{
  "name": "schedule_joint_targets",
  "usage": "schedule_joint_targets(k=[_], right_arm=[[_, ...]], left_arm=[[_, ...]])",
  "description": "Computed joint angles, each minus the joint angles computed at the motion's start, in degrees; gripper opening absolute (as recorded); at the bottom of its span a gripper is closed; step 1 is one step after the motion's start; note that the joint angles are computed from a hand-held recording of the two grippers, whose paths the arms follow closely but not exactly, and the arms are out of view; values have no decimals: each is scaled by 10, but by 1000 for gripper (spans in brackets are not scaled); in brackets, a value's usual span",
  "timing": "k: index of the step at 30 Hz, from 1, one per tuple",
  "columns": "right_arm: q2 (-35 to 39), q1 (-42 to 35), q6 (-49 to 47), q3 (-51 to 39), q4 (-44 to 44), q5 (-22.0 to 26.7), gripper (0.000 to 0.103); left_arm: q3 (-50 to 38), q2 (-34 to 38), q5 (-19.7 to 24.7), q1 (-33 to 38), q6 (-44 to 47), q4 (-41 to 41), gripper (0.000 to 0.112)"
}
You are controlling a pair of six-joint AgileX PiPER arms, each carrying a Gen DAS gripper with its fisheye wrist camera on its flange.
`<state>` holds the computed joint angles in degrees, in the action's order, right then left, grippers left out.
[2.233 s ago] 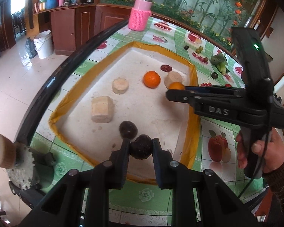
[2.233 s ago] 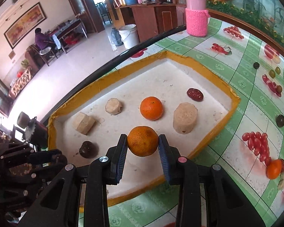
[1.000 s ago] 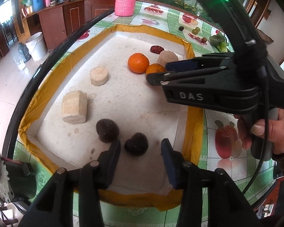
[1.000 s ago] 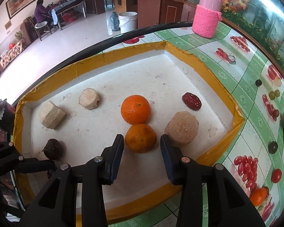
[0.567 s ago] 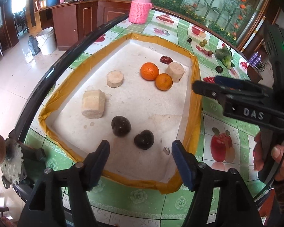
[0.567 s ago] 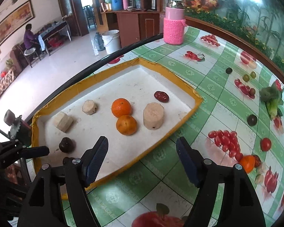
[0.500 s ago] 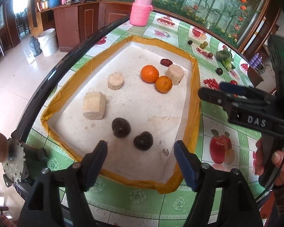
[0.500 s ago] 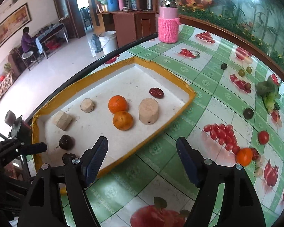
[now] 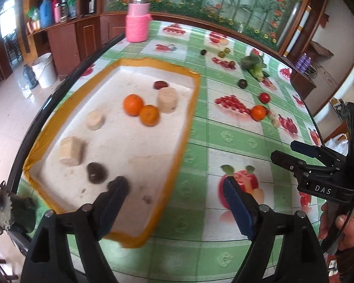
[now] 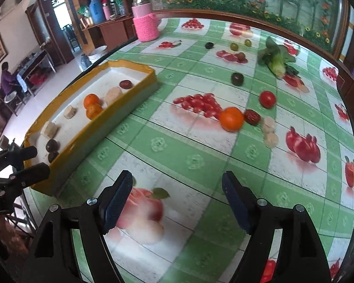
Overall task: Organize fruits
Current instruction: 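Withdraw both open tools from the tray toward the fruit on the table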
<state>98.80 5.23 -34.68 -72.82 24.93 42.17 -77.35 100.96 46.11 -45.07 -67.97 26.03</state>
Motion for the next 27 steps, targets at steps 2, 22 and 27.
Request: schedule_joint_targets(k=[2,22,27], right_arm=[[-6,-30,-10,8,9,0,78],[171,-166,-104,-191,128,65,78],[194,-132,-133,-205,118,54,73]], left_arm=[[-37,24,12,-7,21,-9,86],[-366,226,170,-27,159,-59,86],[-436,269,201,-21,181,-71,86]])
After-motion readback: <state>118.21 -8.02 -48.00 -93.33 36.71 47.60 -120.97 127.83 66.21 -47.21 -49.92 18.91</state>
